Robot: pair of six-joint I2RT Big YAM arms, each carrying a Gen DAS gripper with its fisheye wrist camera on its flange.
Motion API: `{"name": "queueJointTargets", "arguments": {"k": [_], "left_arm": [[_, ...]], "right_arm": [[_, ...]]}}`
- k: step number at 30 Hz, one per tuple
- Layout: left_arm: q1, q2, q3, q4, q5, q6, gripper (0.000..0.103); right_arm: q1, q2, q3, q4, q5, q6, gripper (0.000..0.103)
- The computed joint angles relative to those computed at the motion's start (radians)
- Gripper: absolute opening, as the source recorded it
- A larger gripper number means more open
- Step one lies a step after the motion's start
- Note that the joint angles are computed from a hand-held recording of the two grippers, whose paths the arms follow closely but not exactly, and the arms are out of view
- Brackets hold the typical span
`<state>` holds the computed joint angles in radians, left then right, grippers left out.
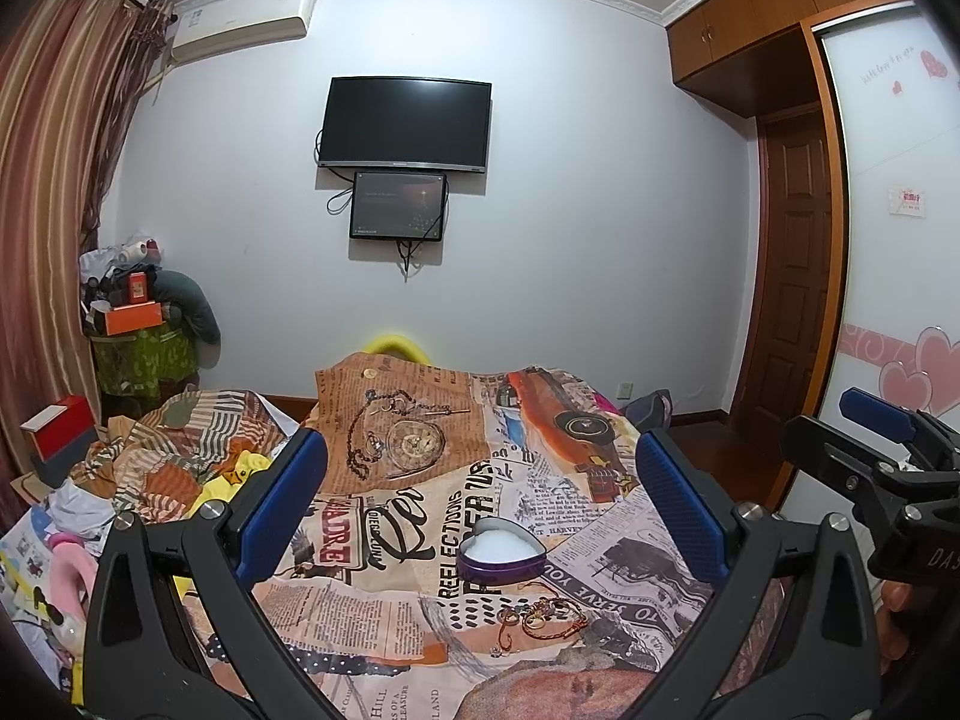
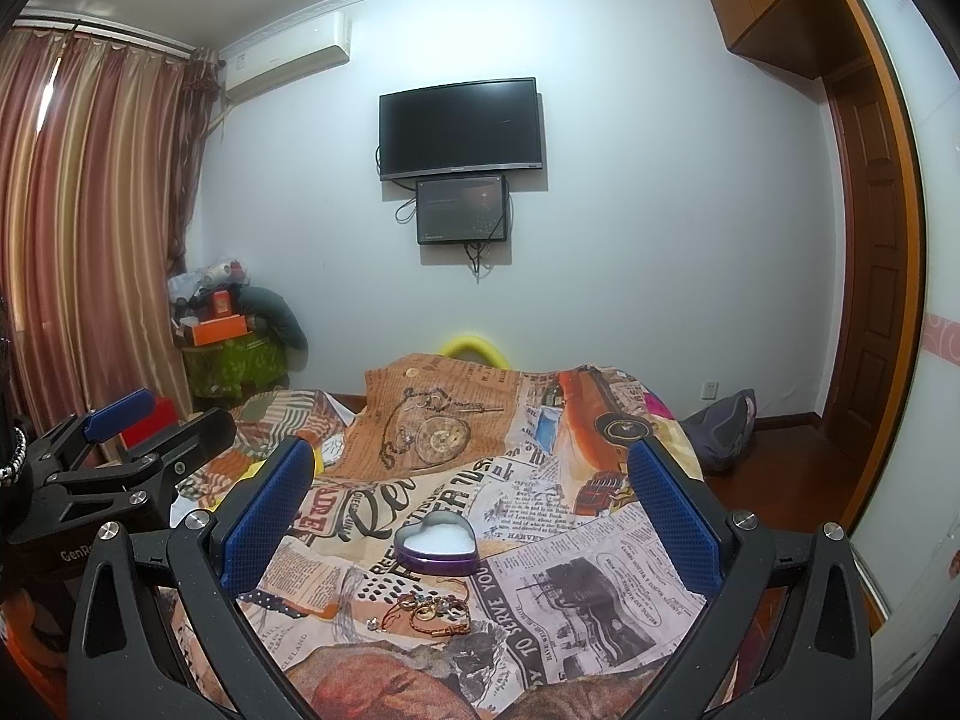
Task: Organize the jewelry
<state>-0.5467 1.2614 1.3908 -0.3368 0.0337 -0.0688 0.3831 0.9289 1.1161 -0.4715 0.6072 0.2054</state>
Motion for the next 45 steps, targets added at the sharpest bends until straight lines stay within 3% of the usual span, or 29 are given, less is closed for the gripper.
{"name": "queueJointTargets", "arguments": {"k": [45], "left_arm": [[-0.001, 0.014, 0.010, -0.023, -0.003, 0.001, 0.103]], "right_arm": [[-0.001, 0.006, 0.003, -0.014, -0.014, 0.022, 0.103]]}}
